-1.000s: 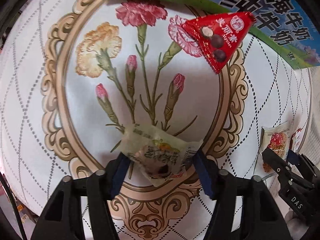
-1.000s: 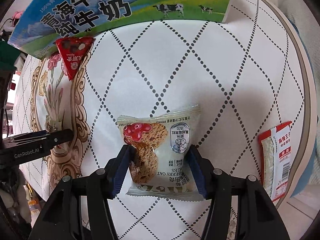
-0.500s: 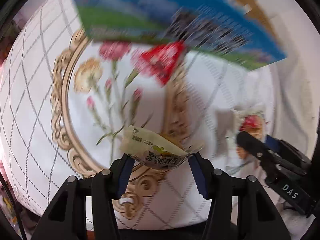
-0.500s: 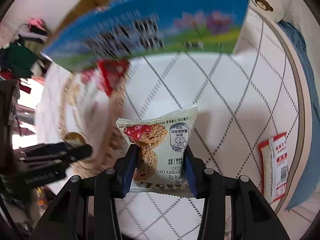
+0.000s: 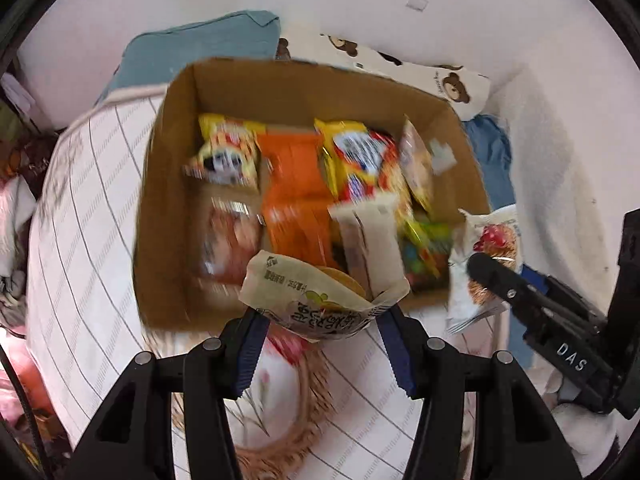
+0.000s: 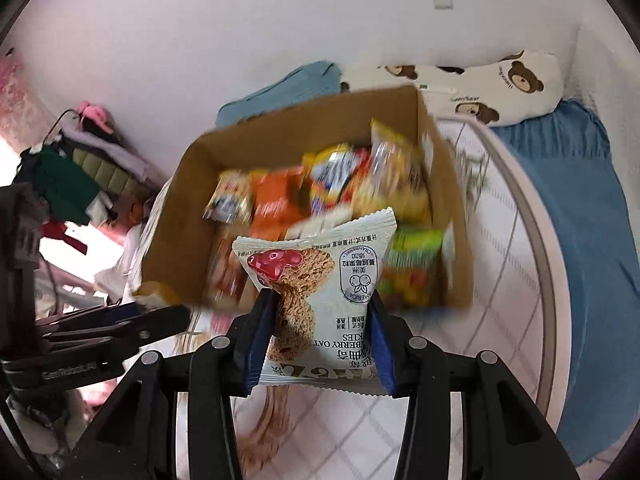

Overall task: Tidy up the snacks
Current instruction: 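Carry both packets into the box and open both tools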

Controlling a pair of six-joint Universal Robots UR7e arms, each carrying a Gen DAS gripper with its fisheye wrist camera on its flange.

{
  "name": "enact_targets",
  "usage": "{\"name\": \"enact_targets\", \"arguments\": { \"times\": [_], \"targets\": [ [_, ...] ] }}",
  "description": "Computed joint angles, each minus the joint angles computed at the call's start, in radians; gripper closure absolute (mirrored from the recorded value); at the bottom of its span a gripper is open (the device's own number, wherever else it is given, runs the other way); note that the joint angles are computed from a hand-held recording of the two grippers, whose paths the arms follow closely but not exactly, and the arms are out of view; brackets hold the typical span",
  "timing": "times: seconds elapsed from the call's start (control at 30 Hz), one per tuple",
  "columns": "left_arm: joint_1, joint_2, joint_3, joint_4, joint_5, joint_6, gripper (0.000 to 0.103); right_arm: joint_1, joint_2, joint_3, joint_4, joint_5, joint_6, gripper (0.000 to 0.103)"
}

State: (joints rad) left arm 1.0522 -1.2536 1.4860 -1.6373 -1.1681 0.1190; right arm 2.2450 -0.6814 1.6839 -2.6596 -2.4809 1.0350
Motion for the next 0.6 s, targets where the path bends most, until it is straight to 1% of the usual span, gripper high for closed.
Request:
{"name": "enact_targets", "arguments": {
  "times": [0.03,0.07,0.13,0.17,0.23,0.27,0.3,0.37,0.43,0.47,0.5,0.53,0.57,0.6],
  "targets": [
    [0.007,0.045,-0.042,0.002,0.021,0.01,0.051,-0.016,-0.005,-0.012,0.003,0.0,-0.017,0.056],
    [0.009,0.07,-0.059,0.002,0.042,0.012,0.051,-0.039,-0.003,-0.035,0.011,0.01,-0.051,0.056],
    [0.016,0.125,-0.102,0.007,0.077,0.005,0.051,-0.063,-0.003,-0.056,0.018,0.016,-0.078,0.056],
    [0.022,0.158,-0.134,0.021,0.097,-0.001,0.051,-0.081,0.004,-0.078,0.025,0.031,-0.109,0.056],
    [0.032,0.208,-0.18,0.039,0.131,-0.017,0.051,-0.111,0.026,-0.122,0.03,0.049,-0.141,0.056],
    [0.037,0.231,-0.204,0.048,0.147,-0.026,0.051,-0.129,0.039,-0.149,0.039,0.071,-0.168,0.056],
    [0.041,0.25,-0.223,0.057,0.161,-0.031,0.051,-0.139,0.046,-0.168,0.048,0.078,-0.172,0.056],
    [0.049,0.286,-0.267,0.1,0.169,-0.048,0.051,-0.158,0.061,-0.195,0.055,0.096,-0.19,0.056],
    [0.06,0.319,-0.312,0.146,0.165,-0.079,0.05,-0.177,0.074,-0.213,0.053,0.113,-0.189,0.055],
    [0.063,0.329,-0.332,0.171,0.159,-0.093,0.05,-0.188,0.075,-0.216,0.049,0.138,-0.197,0.052],
    [0.067,0.335,-0.341,0.187,0.156,-0.102,0.05,-0.2,0.075,-0.22,0.056,0.162,-0.196,0.045],
    [0.067,0.341,-0.349,0.201,0.161,-0.113,0.049,-0.209,0.075,-0.223,0.072,0.176,-0.185,0.017],
    [0.069,0.343,-0.352,0.205,0.166,-0.122,0.045,-0.215,0.074,-0.222,0.078,0.178,-0.179,0.002],
    [0.069,0.344,-0.353,0.204,0.17,-0.127,0.029,-0.218,0.072,-0.222,0.083,0.172,-0.178,0.002]
  ]
}}
